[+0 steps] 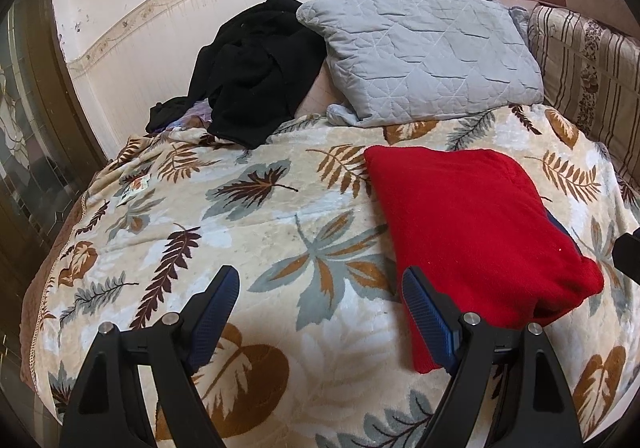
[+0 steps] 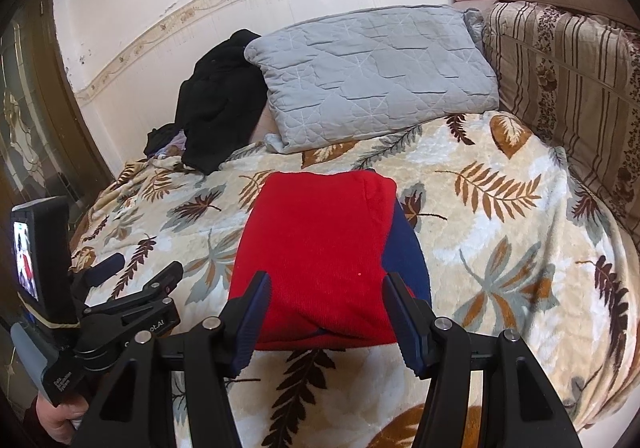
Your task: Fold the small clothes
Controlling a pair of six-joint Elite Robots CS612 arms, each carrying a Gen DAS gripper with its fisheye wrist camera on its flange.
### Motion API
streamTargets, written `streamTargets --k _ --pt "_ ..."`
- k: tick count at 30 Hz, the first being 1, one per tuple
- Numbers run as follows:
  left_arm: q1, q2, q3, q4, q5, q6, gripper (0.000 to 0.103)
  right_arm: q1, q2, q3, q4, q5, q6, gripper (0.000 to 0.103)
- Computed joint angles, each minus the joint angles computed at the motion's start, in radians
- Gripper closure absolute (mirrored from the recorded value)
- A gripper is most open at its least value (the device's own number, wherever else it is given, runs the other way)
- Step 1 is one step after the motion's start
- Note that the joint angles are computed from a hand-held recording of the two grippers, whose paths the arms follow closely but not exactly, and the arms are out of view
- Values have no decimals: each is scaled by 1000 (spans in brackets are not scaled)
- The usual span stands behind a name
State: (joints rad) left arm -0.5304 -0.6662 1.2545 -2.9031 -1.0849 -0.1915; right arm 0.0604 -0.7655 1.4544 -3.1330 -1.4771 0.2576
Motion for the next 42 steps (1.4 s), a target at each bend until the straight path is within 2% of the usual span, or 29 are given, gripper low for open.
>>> streamTargets --k 13,20,28,32,35,38,41,42 --pt "2 4 -8 5 7 -4 19 -3 5 -9 -6 19 -4 41" --pt "3 -2 -9 31 23 -35 19 -6 1 -14 -14 30 -20 41" --pt "0 10 -35 70 54 -29 19 -25 24 -71 18 76 -22 36" --pt "4 27 -70 113 46 -27 19 -46 48 -112 58 130 5 34" --pt "14 40 -106 150 -18 -25 19 -72 75 -146 97 197 64 32" --pt "37 57 -163 221 -148 -36 19 -105 110 -182 139 315 132 31" --pt "57 82 -226 286 -263 -46 19 -143 160 -230 172 450 252 31" --pt "66 93 -249 300 -324 -50 19 -151 173 -243 182 477 282 30"
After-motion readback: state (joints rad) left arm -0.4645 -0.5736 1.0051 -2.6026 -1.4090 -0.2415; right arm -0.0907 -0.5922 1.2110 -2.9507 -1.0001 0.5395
